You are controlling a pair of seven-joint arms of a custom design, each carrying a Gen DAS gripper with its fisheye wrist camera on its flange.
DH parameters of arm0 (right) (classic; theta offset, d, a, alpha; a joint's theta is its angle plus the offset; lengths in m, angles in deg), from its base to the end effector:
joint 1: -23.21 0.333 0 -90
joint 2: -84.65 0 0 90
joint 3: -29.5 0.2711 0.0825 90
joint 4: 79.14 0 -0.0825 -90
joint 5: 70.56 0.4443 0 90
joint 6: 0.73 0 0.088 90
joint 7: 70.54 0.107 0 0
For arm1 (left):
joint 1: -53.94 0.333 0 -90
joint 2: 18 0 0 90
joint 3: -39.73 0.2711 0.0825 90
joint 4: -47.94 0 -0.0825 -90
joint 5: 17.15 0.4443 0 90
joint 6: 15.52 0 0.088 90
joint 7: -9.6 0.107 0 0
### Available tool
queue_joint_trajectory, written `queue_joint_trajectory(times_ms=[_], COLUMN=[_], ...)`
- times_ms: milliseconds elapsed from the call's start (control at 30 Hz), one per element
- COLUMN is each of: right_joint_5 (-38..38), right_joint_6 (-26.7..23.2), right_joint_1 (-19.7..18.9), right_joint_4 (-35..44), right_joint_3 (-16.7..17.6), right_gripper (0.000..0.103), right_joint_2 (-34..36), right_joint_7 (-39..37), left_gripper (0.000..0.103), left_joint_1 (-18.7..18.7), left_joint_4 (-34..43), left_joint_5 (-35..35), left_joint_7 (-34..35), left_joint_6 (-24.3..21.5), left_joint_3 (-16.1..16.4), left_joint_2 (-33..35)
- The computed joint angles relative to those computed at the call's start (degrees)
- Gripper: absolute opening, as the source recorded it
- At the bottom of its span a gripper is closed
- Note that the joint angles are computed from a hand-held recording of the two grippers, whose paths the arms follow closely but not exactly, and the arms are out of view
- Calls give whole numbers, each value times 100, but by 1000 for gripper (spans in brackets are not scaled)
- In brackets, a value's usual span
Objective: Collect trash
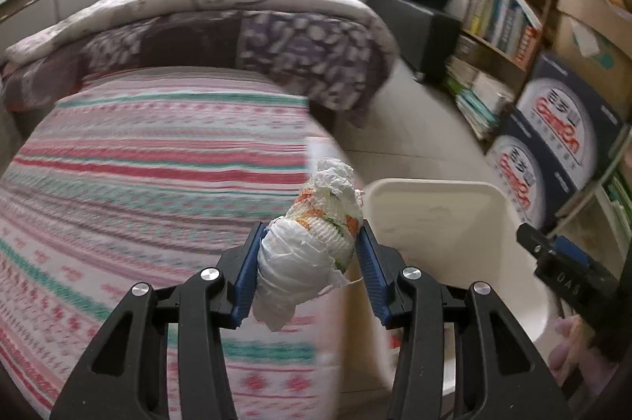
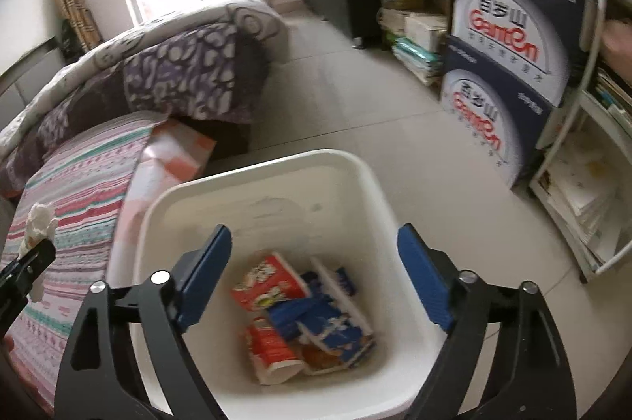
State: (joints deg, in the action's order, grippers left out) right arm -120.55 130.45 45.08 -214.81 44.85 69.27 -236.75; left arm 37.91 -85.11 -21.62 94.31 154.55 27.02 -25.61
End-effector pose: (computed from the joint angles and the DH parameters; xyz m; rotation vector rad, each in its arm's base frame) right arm 0.4447 0.3137 0.3781 -1.1661 2.2684 -0.8454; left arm 0.5225 -0.2816 0.4059 -1.5085 2.1518 -0.9578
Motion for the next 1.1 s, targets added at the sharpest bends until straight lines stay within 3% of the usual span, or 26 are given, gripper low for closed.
queue_joint_trajectory(times_ms=[133, 233, 267, 367, 433, 533, 667, 733, 800, 933, 1033, 1100], right_joint_5=[97, 215, 261, 376, 377, 269, 27, -188, -330, -768, -1103, -1220], right_joint_6=[-104, -218, -247, -428, -496, -583, -704, -602, -475, -523, -815, -874], right_joint_1=[-33, -79, -88, -99, -97, -91, -17, 34, 104, 276, 507, 672], right_joint_4=[-453, -724, -803, -905, -900, -783, -476, -308, -117, 411, 909, 1157], right_joint_3=[14, 88, 114, 244, 334, 501, 661, 697, 686, 765, 767, 703], right_gripper=[88, 90, 90, 92, 94, 96, 96, 96, 96, 96, 96, 96], right_joint_2=[-492, -833, -940, -1136, -1182, -1160, -976, -824, -631, -111, 363, 599], right_joint_7=[190, 277, 282, 265, 292, 478, 778, 886, 943, 1111, 952, 840], left_gripper=[51, 74, 77, 81, 84, 86, 95, 96, 96, 96, 96, 96], left_joint_1=[-200, -290, -294, -322, -252, -11, 875, 1284, 1425, 1088, 1097, 1327], left_joint_4=[401, 712, 788, 708, 492, 112, -593, -858, -1151, -1635, -1992, -2303], left_joint_5=[-70, -73, 79, 88, 627, 1505, 2941, 3281, 3251, 2617, 2316, 2212], left_joint_7=[209, 293, 137, 106, -332, -1169, -2834, -3357, -3551, -3227, -3073, -3156], left_joint_6=[-174, -518, -606, -605, -476, -254, 229, 390, 598, 364, 287, 264], left_joint_3=[-126, -226, -261, -289, -315, -401, -918, -1154, -1135, -559, -418, -535], left_joint_2=[335, 560, 611, 529, 336, -58, -872, -1227, -1534, -2045, -2462, -2874])
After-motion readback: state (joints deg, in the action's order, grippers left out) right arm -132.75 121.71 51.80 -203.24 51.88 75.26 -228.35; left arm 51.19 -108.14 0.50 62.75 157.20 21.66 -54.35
